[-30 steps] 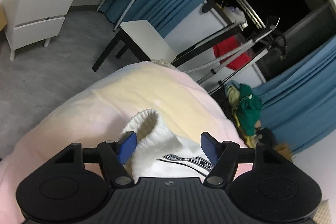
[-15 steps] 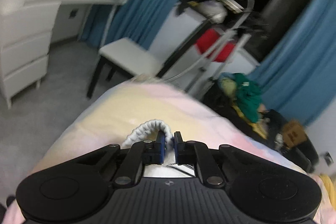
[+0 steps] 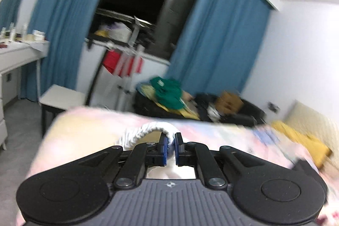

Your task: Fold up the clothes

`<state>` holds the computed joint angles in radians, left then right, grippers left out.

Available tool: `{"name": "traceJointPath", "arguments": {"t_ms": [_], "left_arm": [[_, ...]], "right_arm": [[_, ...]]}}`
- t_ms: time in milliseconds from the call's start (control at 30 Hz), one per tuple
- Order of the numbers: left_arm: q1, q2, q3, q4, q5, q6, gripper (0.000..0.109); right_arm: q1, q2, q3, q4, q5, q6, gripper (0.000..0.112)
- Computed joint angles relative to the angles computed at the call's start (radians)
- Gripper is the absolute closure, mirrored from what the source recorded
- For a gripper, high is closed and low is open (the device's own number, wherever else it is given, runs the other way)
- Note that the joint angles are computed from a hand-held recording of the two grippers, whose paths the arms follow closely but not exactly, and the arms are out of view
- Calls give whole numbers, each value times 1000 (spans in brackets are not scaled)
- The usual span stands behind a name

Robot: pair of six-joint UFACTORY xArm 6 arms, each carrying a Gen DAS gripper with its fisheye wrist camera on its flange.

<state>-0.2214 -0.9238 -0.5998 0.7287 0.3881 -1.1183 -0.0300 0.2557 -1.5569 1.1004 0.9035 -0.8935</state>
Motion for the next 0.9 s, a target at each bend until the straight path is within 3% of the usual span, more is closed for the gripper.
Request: {"name": "traceJointPath", "arguments": {"t_ms": [100,200,267,333,433,533,600,767,900], "left_arm": [[-196,-37,37,72,132,-169,102],[-312,-1,64,67,203,-359,102],[-335,27,88,34,194,-437,102],[-332,76,102,-8,143,-446,101],[-337,155,85,-63,136,-435,97],[-335,174,74,-95,162,-417,72],[-324,112,102,-140,204,-355,54],[-180,-194,234,-313,246,-246,33],[46,-300,280,-460,251,-167,32]], "right_arm": [[-7,-20,12,19,16,-22,26],[-13,-23,9,24,35,-22,26],[-18,-22,4,21,51,-11,26],[-21,-22,3,17,61,-6,26],[-23,-26,11,10,65,1,26],[-26,-18,2,-3,76,22,26],[-27,-17,1,-6,81,31,26],[-33,-11,-8,0,114,48,26],[-38,-10,-10,13,138,52,26]]}}
